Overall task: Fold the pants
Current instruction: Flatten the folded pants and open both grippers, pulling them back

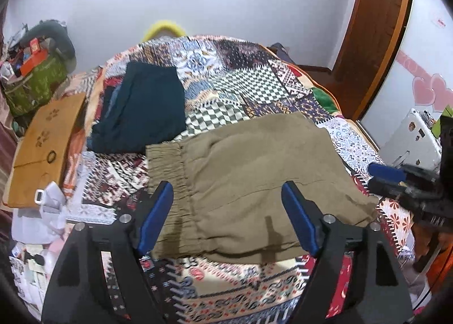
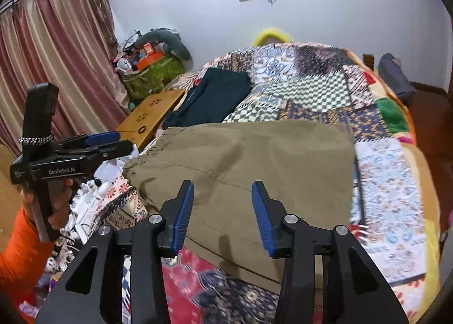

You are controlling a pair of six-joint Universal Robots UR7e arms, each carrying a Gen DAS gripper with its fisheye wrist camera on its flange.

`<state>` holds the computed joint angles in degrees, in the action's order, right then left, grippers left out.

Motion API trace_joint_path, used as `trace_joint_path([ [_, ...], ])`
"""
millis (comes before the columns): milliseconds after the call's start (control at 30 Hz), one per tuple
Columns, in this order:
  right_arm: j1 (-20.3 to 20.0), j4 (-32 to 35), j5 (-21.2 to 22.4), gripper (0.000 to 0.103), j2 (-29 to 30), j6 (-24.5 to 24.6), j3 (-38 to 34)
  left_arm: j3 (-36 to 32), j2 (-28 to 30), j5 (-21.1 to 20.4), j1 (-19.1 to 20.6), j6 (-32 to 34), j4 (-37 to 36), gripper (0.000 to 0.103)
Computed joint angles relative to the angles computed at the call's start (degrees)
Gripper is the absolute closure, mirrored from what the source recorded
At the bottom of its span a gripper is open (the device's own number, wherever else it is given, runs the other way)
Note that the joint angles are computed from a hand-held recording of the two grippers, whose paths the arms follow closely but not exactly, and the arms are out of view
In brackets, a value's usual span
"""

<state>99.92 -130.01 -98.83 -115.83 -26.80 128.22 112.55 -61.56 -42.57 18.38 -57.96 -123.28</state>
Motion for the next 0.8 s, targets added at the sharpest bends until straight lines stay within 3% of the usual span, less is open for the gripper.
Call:
trace_joint_path([
  [300, -1.53, -1.85, -1.55, 0.06, 4.67, 4.67, 2.06, -0.98, 4.37, -3.77, 3.75, 0.72, -1.69, 0.023],
  [500, -3.85, -1.58, -2.68, 0.06, 3.97, 1.37, 4.36, 0.17, 5.04, -0.29, 3.97, -2.27, 4.39, 0.013],
  [800, -7.33, 1.26, -4.2, 0.059, -0.67, 0.42, 4.59, 3.8, 1.61, 1.01, 2.22, -4.85, 6.57, 0.012],
])
